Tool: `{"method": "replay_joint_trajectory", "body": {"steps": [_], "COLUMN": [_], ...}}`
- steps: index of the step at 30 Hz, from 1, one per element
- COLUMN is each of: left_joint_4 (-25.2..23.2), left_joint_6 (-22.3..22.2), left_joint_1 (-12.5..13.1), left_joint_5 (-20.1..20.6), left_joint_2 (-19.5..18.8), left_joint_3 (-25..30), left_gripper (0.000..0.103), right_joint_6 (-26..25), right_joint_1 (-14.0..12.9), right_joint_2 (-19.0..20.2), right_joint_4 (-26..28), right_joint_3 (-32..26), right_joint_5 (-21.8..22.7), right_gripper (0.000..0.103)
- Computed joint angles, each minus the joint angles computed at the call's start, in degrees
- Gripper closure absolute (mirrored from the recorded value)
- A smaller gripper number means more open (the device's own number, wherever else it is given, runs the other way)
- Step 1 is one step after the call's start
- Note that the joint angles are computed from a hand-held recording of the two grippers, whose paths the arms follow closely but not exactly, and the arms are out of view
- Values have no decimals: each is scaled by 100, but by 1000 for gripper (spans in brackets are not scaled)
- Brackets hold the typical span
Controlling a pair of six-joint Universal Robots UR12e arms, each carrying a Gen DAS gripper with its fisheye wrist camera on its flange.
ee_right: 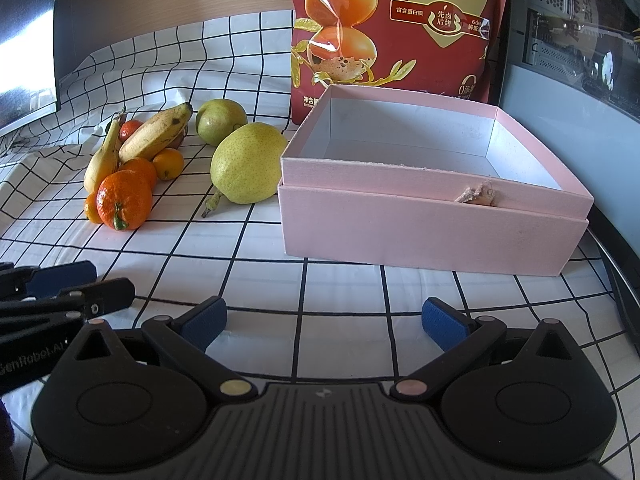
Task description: Organize fruits
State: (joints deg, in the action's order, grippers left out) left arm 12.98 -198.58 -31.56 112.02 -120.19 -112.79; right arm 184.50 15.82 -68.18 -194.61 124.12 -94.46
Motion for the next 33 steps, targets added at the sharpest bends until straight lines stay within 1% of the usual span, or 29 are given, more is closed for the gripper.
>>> {"method": "replay_joint_trajectory", "body": {"steps": [3,4,6,8,9,11,12,15,17,18,20,22,23,25,27,29,30,33], "left_joint_4": [-68,-69,-35,8,-87,-271,-266,-270,-434,-551,-808,-1157,-1233,-1202,-1131,-1005,-969,-920], "left_joint_6": [79,71,41,25,-30,-399,-559,-760,-882,-974,-1165,-1281,-1303,-1198,-1016,-925,-964,-1308], "left_joint_1": [-36,-33,-18,23,61,159,200,310,437,514,645,751,772,766,718,690,700,765], "left_joint_5": [105,97,48,-87,-196,-414,-457,-499,-667,-805,-1074,-1300,-1343,-1357,-1253,-1174,-1156,-1027], "left_joint_2": [-11,-12,-7,20,77,232,294,457,577,634,716,780,794,785,754,714,698,648], "left_joint_3": [36,38,22,-15,-35,-98,-129,-154,-126,-116,-92,-44,-37,-29,-8,16,29,57], "left_gripper": [61,61,61,61,61,61,61,62,62,62,62,62,62,62,62,62,62,62], "right_joint_6": [84,59,19,110,150,139,69,-246,-455,-497,-493,-439,-411,-408,-464,-499,-501,-533], "right_joint_1": [-15,-27,-27,-20,-5,4,-9,-87,-157,-178,-229,-303,-316,-278,-197,-145,-134,-134], "right_joint_2": [16,-24,-145,-245,-261,-281,-294,-325,-376,-417,-534,-640,-692,-754,-786,-820,-838,-871], "right_joint_4": [-17,91,724,1263,1397,1535,1570,1544,1651,1740,1842,1678,1518,1266,964,821,792,714], "right_joint_3": [-17,-18,-143,-250,-285,-300,-298,-247,-233,-226,-172,-52,21,108,184,225,241,277], "right_joint_5": [28,69,115,96,57,37,78,320,532,600,757,1004,1047,913,640,439,412,483], "right_gripper": [0,0,0,0,0,0,0,0,1,6,10,10,10,10,10,10,10,10]}}
